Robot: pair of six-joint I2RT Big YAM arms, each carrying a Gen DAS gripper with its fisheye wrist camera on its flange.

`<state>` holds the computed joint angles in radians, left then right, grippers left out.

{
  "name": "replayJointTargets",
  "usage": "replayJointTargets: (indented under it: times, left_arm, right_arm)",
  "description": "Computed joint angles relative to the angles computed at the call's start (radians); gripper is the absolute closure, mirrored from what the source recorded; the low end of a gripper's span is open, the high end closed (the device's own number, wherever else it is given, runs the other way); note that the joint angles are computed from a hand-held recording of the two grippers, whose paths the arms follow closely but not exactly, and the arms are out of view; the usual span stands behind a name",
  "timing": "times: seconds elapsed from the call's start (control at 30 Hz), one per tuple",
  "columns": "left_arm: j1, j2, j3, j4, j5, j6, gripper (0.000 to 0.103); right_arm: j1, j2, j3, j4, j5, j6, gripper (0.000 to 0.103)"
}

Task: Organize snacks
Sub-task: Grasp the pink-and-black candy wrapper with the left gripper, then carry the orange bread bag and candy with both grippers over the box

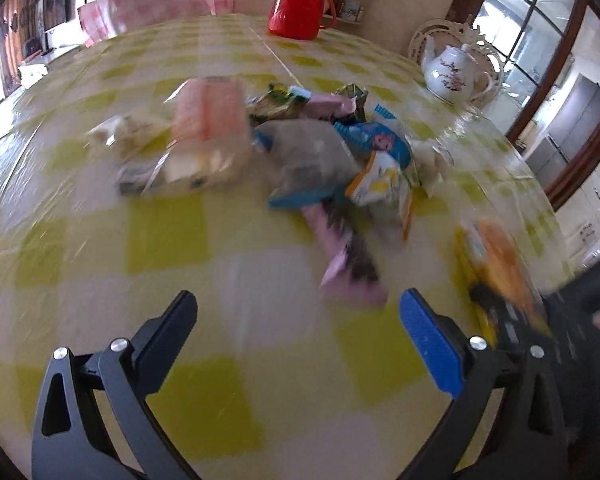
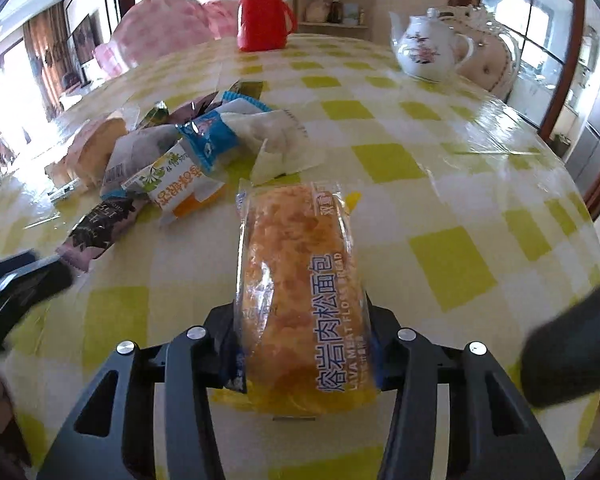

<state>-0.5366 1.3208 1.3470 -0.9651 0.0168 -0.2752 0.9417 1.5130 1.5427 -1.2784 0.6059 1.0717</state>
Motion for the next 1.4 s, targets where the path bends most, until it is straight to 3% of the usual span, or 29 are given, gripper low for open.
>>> replayJointTargets:
  times: [0.13, 0.17, 0.2, 0.23, 0.3, 0.37, 0.47, 0.87, 1.4]
  left_arm:
    - [-0.046, 0.099, 0.08, -0.018, -0.168, -0.001, 0.002]
    - [-0.05, 0.123, 0.1, -0.046, -0.176, 0.012, 0.01]
    - [-0.062, 0.122, 0.1, -0.051, -0.203, 0.039, 0.026]
    - [-0.064, 0.094, 0.077, -0.022, -0.183, 0.065, 0.07]
    - [-0.048, 0.046, 0.048, -0.024, -0.092, 0.07, 0.072]
    - [-0.051, -0.009, -0.001, 0.006, -0.121, 0.108, 0.08]
    - [-0.017, -0.075, -0.056, 0.015, -0.061, 0.122, 0.08]
    - [0.097, -0.276, -0.21, 0.029, -0.011, 0.212, 0.08]
    - [0.397, -0.452, -0.284, -0.053, 0.134, 0.377, 0.08]
  right_arm:
    - [0.026, -0.039, -0.042, 0.034, 0.012, 0.016, 0.055]
    - [0.03, -0.044, -0.047, 0.037, 0.014, 0.02, 0.055]
    - [0.038, -0.054, -0.058, 0.046, 0.02, 0.025, 0.055]
    - [0.045, -0.062, -0.066, 0.051, 0.027, 0.03, 0.055]
    - [0.06, -0.076, -0.078, 0.063, 0.043, 0.041, 0.055]
    - [0.075, -0.082, -0.084, 0.078, 0.053, 0.046, 0.055]
    - [0.094, -0.079, -0.078, 0.086, 0.061, 0.053, 0.055]
    - [0.154, 0.016, 0.03, 0.098, 0.033, 0.019, 0.055]
    - [0.227, 0.276, 0.377, 0.061, -0.007, -0.156, 0.055]
